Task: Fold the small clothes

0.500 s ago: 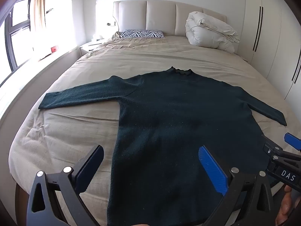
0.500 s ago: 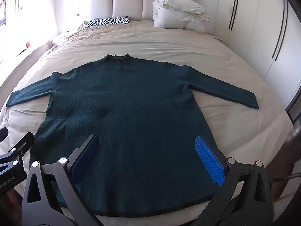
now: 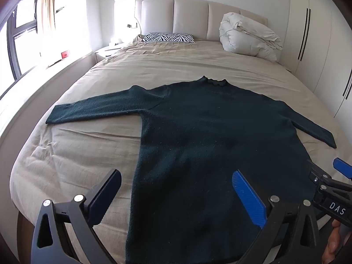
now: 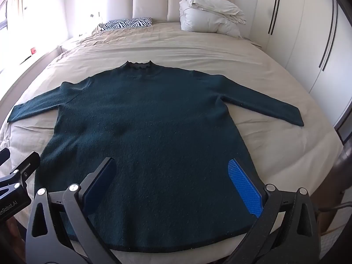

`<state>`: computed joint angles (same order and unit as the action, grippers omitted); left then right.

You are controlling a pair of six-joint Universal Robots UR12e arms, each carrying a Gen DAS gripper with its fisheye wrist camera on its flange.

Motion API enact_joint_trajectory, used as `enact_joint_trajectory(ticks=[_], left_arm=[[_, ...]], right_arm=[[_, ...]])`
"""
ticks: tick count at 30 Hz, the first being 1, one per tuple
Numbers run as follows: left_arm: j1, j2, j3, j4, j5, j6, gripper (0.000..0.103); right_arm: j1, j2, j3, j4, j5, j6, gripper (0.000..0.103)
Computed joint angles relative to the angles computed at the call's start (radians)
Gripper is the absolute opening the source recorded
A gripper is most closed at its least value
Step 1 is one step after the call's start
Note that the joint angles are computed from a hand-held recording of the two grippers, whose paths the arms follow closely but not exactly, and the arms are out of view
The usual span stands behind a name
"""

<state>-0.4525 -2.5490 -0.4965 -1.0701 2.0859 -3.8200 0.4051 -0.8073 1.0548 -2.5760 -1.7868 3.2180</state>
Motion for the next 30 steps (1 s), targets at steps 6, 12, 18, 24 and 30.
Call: enact_joint_trajectory(ticks=[6, 12, 18, 24, 30], left_arm=[[0.001, 0.006, -0.014, 0.006, -0.005, -0.001, 0.103], [0.001, 0.004, -0.013, 0.003, -0.007, -0.004, 0.103], [0.001, 0.007, -0.019, 0.006, -0.009, -0.006, 0.103], [0.001, 0.005, -0.016, 0.004, -0.008, -0.006, 0.103], [0.001, 0.006, -0.016, 0.004, -0.010, -0.006, 0.103]], right_arm=[[-0.002, 0.005, -0.004, 0.002, 0.005, -0.003, 0.103], [-0.003, 0.005, -0.002, 0.004, 0.007, 0.000, 0.103], [-0.004, 0.005, -0.001, 0.005, 0.008, -0.001, 0.103], [-0.004, 0.006, -0.003, 0.007, 0.007, -0.001, 0.103], [-0.005, 0.006, -0.002, 0.010, 0.009, 0.000, 0.103]])
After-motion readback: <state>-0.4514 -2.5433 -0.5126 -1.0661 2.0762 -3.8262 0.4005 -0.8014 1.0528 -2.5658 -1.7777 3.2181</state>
